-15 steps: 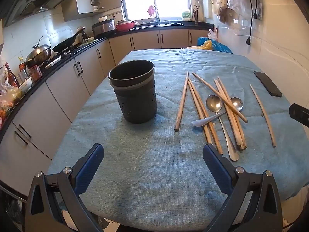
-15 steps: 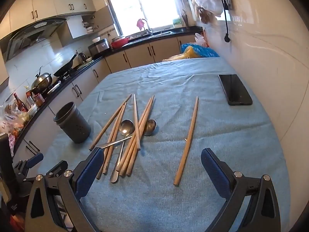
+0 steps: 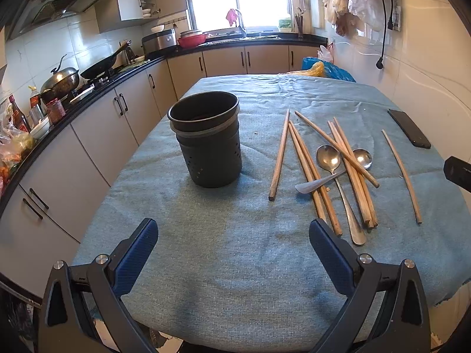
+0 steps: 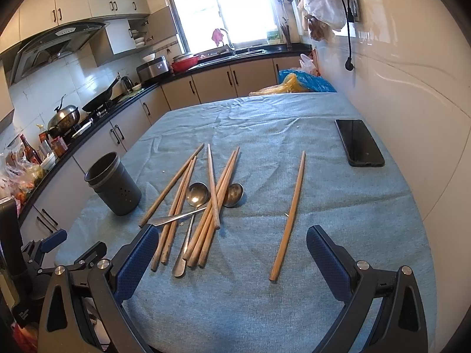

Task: Organize utensils

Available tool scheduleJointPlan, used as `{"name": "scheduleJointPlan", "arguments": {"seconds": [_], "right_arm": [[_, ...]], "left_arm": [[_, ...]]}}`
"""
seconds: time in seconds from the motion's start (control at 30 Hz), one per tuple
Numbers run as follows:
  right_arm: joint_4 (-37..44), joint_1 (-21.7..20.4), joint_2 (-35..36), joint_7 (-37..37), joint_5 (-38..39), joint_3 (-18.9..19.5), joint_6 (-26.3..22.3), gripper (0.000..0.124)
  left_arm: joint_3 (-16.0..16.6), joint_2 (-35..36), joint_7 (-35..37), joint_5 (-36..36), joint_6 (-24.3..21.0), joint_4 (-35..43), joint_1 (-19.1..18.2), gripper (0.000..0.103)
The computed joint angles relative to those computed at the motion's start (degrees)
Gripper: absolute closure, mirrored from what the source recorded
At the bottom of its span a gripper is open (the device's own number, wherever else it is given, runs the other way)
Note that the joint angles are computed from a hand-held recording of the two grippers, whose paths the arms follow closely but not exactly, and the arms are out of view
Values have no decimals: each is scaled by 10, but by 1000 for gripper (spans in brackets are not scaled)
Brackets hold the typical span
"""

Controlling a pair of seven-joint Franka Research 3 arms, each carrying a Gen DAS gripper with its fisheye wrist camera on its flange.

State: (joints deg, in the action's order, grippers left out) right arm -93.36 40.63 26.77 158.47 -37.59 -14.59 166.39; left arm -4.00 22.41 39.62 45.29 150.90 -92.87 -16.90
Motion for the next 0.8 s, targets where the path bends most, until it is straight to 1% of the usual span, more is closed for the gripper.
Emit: {"name": "scheduleJointPlan", "arguments": {"seconds": [0.2, 0.43, 0.8], "right_arm": [[3, -5, 3, -15, 12, 8, -5, 22], [1, -4, 2, -19, 19, 8, -6, 22], [-1, -7, 5, -30, 42, 10, -4, 22]], "left_arm": [[2, -1, -4, 5, 2, -1, -1, 1], [2, -11, -8, 8, 13, -18, 5, 1], [0, -11, -10, 10, 14, -21, 6, 1]]}}
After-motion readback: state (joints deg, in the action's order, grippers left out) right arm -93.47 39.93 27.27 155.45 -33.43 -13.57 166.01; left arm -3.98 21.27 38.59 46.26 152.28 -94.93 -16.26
